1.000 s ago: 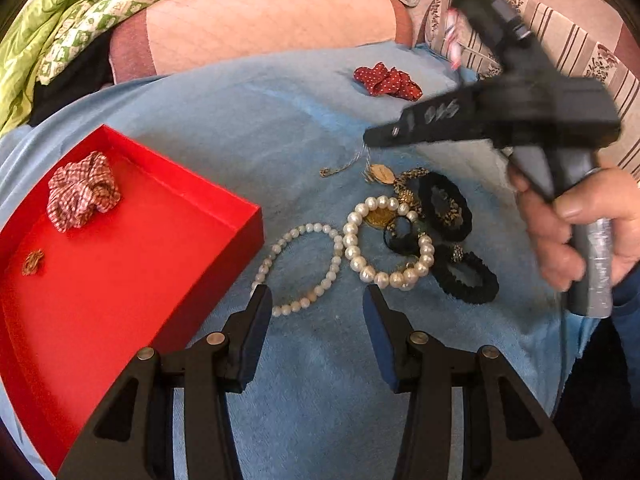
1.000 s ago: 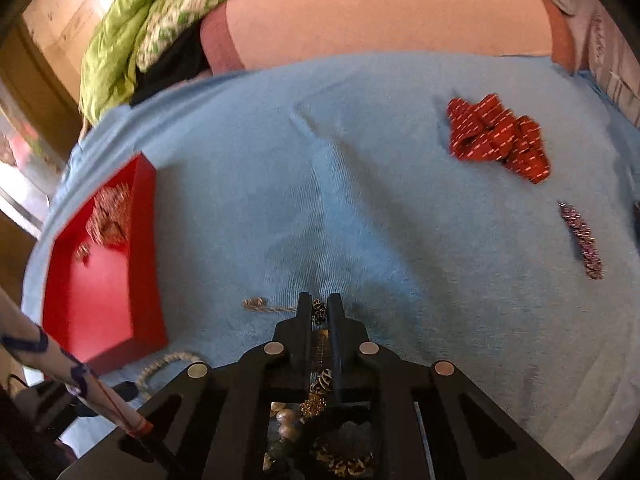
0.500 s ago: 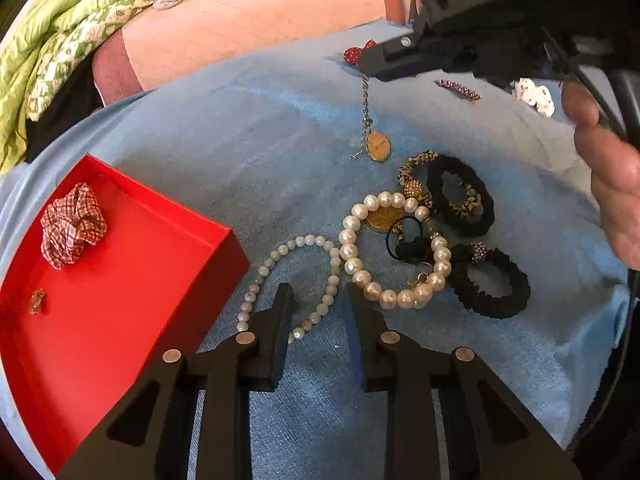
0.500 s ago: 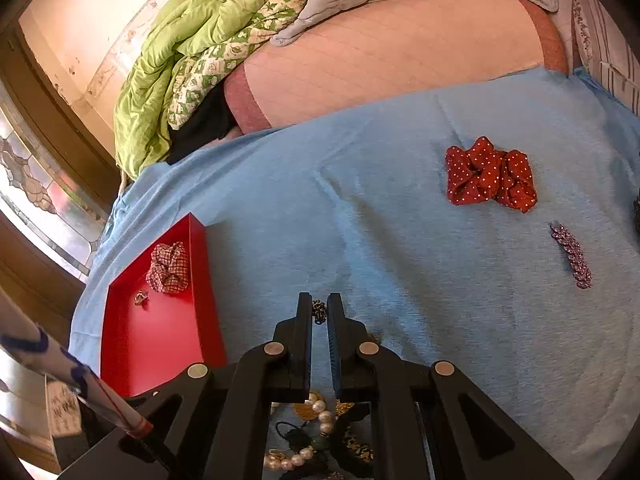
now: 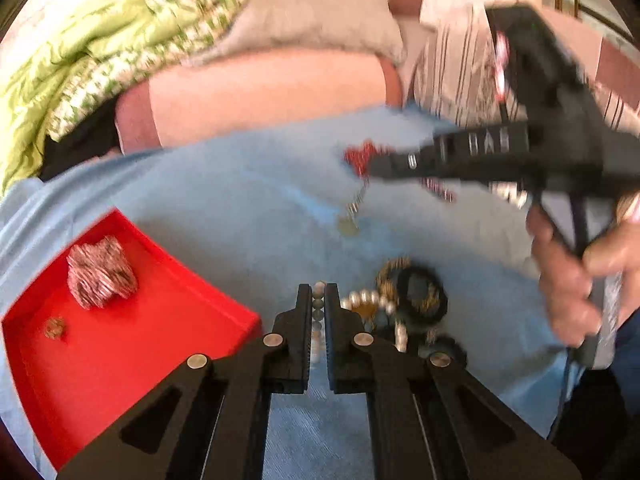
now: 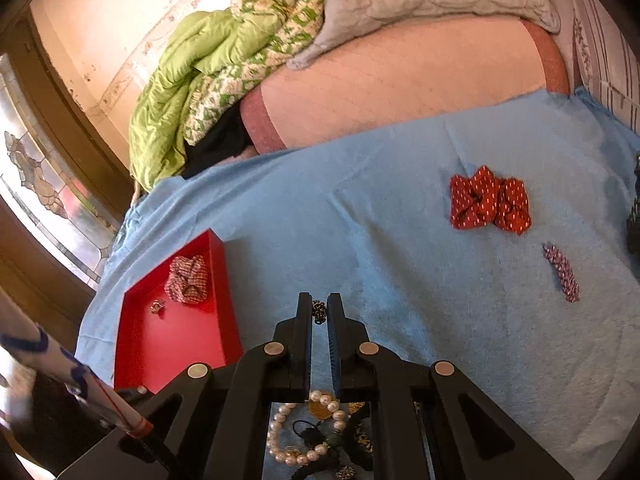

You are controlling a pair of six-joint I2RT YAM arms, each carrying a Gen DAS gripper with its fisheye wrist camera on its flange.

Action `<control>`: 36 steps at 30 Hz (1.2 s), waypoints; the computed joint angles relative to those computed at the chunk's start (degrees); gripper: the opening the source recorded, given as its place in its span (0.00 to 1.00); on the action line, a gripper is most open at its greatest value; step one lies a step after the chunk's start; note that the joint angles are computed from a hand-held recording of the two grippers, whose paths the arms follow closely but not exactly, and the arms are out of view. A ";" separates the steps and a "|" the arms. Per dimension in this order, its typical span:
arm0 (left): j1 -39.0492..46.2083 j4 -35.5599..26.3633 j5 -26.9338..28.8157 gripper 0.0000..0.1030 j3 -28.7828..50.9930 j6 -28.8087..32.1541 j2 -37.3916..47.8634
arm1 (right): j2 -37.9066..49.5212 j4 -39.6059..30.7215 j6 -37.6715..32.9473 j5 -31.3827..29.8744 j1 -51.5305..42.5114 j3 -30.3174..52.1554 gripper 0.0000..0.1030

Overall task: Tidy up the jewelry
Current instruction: 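Grasp the gold tag pendant with the right tool while the left tool grasps the small white pearl bracelet, then carry the pearl bracelet into the tray with the left tool while the right tool places the tag pendant there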

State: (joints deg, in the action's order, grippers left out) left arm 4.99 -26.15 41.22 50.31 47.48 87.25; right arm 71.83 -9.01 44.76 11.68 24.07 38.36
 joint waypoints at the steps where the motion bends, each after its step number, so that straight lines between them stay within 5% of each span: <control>1: 0.87 0.33 1.47 0.05 0.33 -0.67 -0.49 | -0.46 -0.02 -0.06 0.34 0.34 -0.02 0.08; 19: 8.77 3.15 3.62 0.05 8.70 -9.01 5.60 | -0.13 1.42 -0.20 2.09 3.89 2.14 0.08; 36: 17.15 -1.63 0.42 0.05 24.42 -10.45 20.10 | 13.26 2.44 0.72 4.23 14.36 15.67 0.08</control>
